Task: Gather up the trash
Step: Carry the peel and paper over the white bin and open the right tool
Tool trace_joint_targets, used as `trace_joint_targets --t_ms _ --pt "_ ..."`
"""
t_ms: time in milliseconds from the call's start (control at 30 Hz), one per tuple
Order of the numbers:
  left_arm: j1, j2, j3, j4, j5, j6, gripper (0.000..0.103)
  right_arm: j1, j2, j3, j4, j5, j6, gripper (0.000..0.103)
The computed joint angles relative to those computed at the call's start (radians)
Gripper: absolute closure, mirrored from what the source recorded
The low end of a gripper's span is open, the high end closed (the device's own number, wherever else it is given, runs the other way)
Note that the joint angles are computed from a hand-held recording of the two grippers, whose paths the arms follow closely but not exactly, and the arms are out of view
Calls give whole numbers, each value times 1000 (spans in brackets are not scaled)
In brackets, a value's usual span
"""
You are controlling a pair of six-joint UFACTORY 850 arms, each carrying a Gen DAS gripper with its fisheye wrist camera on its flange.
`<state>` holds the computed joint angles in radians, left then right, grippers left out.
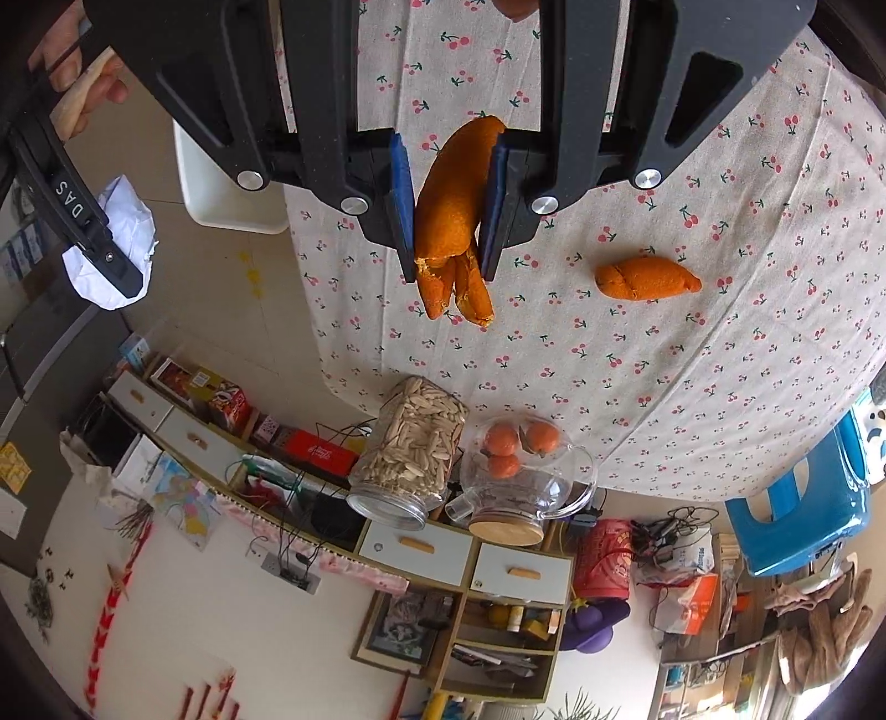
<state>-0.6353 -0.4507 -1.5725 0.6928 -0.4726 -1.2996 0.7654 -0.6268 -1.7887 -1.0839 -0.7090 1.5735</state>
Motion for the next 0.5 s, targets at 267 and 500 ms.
trace_joint_targets --t_ms 267,500 --pt "-32 -49 -65 -46 -19 72 81 -28 79 131 -37 -43 104 72" --pt "-70 -105 -146 -80 -46 138 81 -72 134 223 10 -67 148 72"
